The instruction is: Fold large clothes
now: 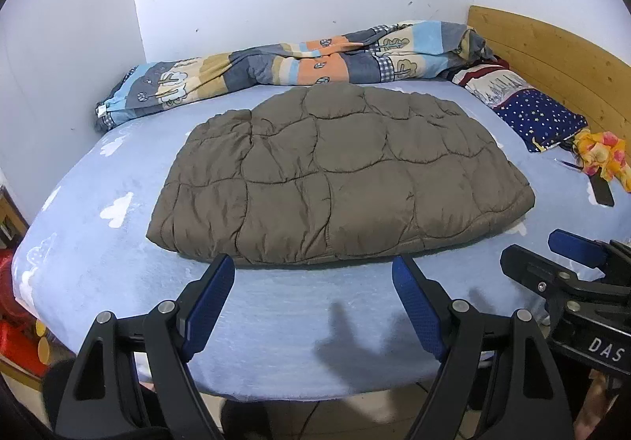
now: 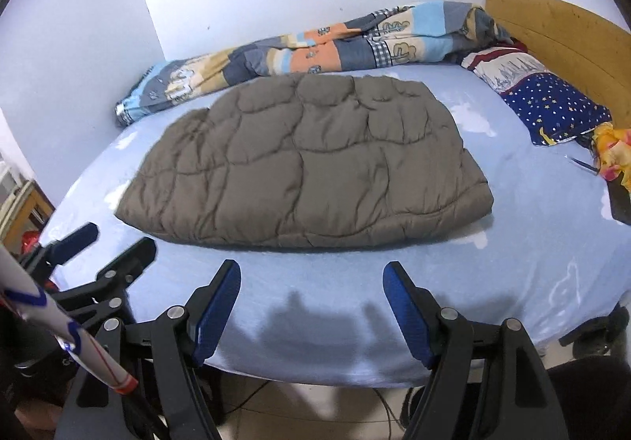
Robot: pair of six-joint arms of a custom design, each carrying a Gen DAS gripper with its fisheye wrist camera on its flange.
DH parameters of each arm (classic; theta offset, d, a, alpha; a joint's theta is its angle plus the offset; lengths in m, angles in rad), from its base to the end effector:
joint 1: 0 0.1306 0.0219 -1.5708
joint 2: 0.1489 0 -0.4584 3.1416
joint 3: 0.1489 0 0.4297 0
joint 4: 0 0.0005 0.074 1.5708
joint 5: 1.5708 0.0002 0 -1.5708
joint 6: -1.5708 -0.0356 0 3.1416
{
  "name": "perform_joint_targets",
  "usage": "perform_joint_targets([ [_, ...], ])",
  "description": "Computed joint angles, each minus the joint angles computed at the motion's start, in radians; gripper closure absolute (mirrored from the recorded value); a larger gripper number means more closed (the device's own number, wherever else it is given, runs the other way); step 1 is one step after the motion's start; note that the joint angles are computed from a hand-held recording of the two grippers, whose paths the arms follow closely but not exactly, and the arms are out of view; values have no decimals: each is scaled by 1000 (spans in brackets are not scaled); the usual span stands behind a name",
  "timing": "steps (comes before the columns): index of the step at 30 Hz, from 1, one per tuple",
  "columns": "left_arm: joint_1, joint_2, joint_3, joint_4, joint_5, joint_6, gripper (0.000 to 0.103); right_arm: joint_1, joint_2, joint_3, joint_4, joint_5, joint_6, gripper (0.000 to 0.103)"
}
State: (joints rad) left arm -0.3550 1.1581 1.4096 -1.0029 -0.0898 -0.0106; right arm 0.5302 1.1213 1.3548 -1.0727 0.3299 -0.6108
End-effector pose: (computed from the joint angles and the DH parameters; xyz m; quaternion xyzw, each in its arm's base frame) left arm 0.3745 -0.1360 0.6052 0.1490 0.9043 -0.0276 0.3991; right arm 0.3305 0.1798 0.5876 0.0958 0.9180 0.0615 0.3798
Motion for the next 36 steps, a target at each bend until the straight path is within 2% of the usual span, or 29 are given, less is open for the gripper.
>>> perform_joint_targets([
  [6,24,29,-4,-3,-1,18,22,-30,38,18,-26,-24,-3,24],
  [9,44,24,4,33,-11,9,22,-47,45,10,-4,-55,-10,24],
  [12,69,10,49,84,-17,27,22,-44,50,42,-14,-20,27,24],
  [15,89,3,134,57,-12,54,16,-27,51,123,-34,50,78,24],
  [18,107,-38,172,78,10,61,12,9,35,211,-45,129,95,21],
  [22,96,-110,156,115,-51,47,7,136,11,293,-43,330,134,13],
  [24,91,-139,142,92,-64,50,7,220,-6,300,-34,424,131,11],
  [26,92,-152,137,51,-61,78,6,304,-24,282,-27,515,92,10],
  [29,85,-158,127,1,-97,94,6,365,-31,258,-42,577,43,10],
  [31,77,-160,116,-12,-131,99,6,362,-30,255,-63,579,18,10],
  [34,95,-142,127,-69,-83,126,6,349,-30,254,-96,547,-27,10],
  [36,99,-139,123,-69,-59,124,6,351,-23,253,-100,547,-20,10],
])
